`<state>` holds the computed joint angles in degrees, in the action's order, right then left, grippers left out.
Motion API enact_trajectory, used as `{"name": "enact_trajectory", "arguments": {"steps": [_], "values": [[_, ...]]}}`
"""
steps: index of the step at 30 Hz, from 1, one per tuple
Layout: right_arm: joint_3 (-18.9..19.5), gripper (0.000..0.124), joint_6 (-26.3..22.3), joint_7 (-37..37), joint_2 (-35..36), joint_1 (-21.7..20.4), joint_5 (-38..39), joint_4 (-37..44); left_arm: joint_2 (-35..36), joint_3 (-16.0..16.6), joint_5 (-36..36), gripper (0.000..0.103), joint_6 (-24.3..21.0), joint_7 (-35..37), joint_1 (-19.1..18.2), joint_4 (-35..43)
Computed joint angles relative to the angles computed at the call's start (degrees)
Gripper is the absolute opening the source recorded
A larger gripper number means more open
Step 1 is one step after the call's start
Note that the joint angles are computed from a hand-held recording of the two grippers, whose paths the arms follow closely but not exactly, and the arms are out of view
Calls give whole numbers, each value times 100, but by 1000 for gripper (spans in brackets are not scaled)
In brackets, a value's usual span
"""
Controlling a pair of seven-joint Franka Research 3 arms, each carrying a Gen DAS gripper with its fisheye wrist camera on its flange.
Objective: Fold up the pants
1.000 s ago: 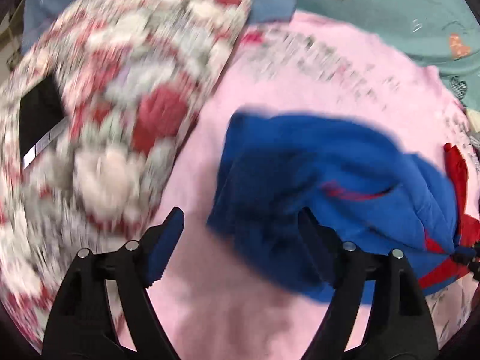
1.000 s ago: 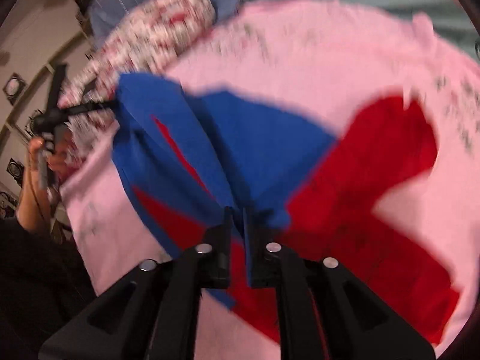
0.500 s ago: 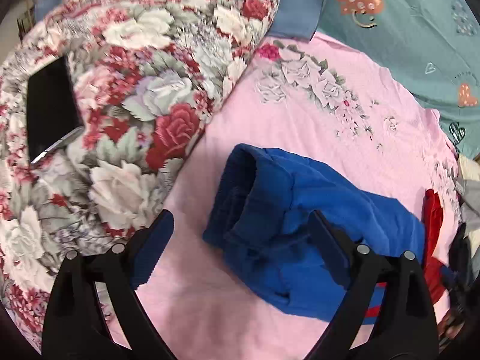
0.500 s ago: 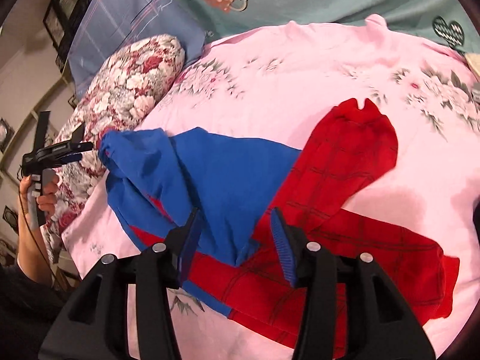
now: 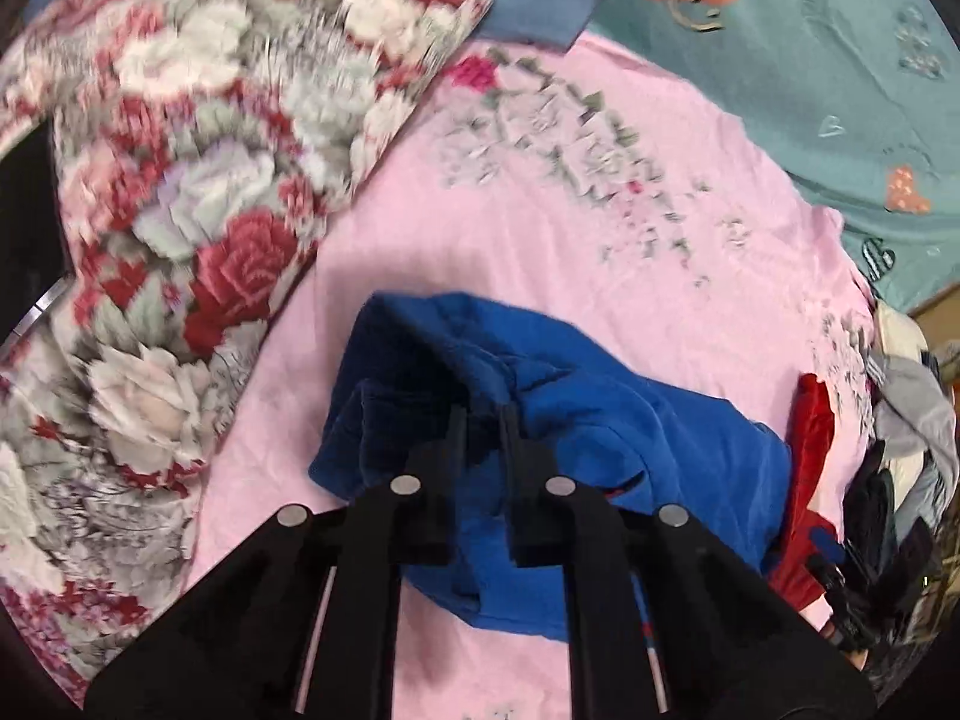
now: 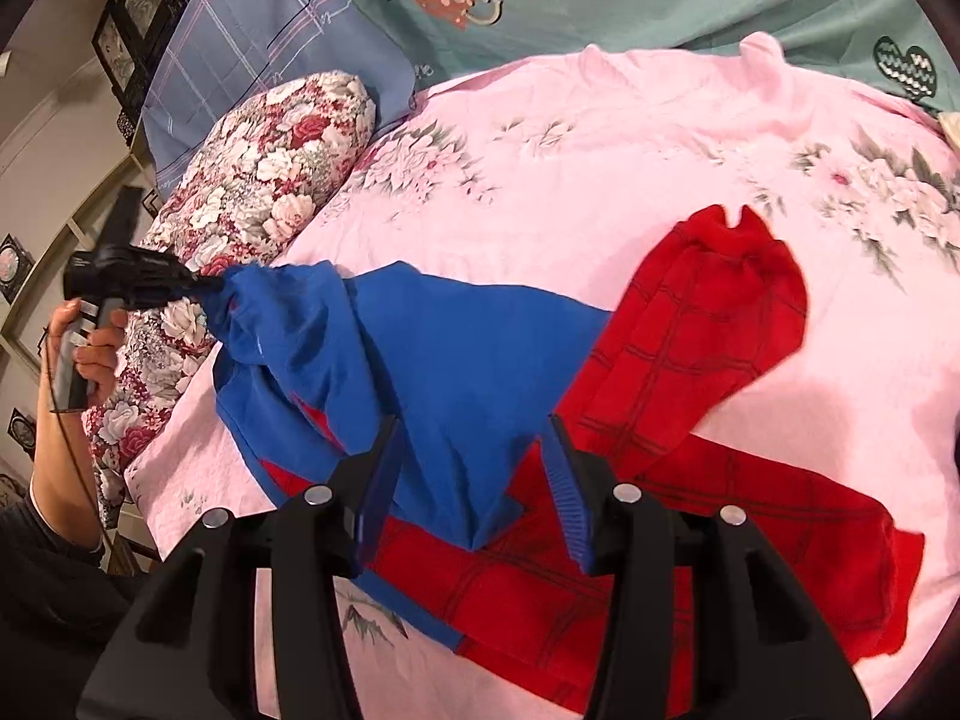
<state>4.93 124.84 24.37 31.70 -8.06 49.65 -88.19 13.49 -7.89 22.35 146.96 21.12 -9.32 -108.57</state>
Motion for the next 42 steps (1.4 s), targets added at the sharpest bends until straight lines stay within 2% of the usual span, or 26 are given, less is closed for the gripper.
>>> {"name": "enact_trajectory", "arguments": {"steps": [2, 4, 6, 9, 11, 12, 15, 17, 18, 19, 21, 23, 25, 27, 31, 35, 42], "values": [[-38, 48, -20, 115, 68, 130, -243, 69, -380, 63, 601, 9, -63, -291, -200, -171], [-6, 48, -41, 64, 69, 165, -328, 48, -679, 15, 962, 10, -23, -415, -239, -365], [24, 48, -91, 19, 77, 166, -335, 47, -892, -79, 1007, 10, -79, -500, -228, -570], [52, 48, -229, 32, 93, 172, -325, 64, -841, -190, 695, 13, -192, -280, -171, -761], [85, 48, -559, 68, 131, 163, -357, 159, -693, -214, 227, 13, -168, -89, -90, -938], [126, 49, -786, 26, 137, 165, -372, 192, -654, -216, -7, 13, -93, -26, -45, -1028], [210, 48, -1056, -236, 7, 316, -398, 61, -606, -188, -613, 13, 403, 16, 96, -1396], [274, 48, -1250, -423, -93, 493, -432, -27, -677, -113, -451, 30, 442, -295, 68, -1507], [280, 48, -1038, -585, -237, 651, -467, -220, -729, -89, -316, 54, 406, -441, 51, -1534], [279, 48, -647, -770, -416, 828, -482, -474, -794, -75, -171, 73, 404, -560, 40, -1576], [304, 49, 33, -1079, -662, 1124, -472, -828, -968, -91, 56, 74, 313, -703, 25, -1652], [336, 56, 423, -1248, -768, 1325, -458, -961, -1103, -146, -199, 77, 429, -540, 68, -1773], [336, 59, 553, -1342, -765, 1383, -404, -956, -1210, -198, -1182, 80, 848, 130, 143, -1996], [319, 59, 486, -1243, -699, 1395, -376, -841, -1094, -282, -2362, 80, 1047, 992, 173, -1959], [269, 60, 530, -1131, -646, 1282, -196, -774, -790, -428, -3470, 77, 1077, 1778, 223, -1649], [179, 60, 490, -985, -571, 1075, -79, -660, -553, -453, -3599, 67, 1141, 1706, 201, -1366], [41, 60, 748, -848, -498, 683, 31, -607, -22, -425, -3592, 67, 903, 1162, 313, -790]]}}
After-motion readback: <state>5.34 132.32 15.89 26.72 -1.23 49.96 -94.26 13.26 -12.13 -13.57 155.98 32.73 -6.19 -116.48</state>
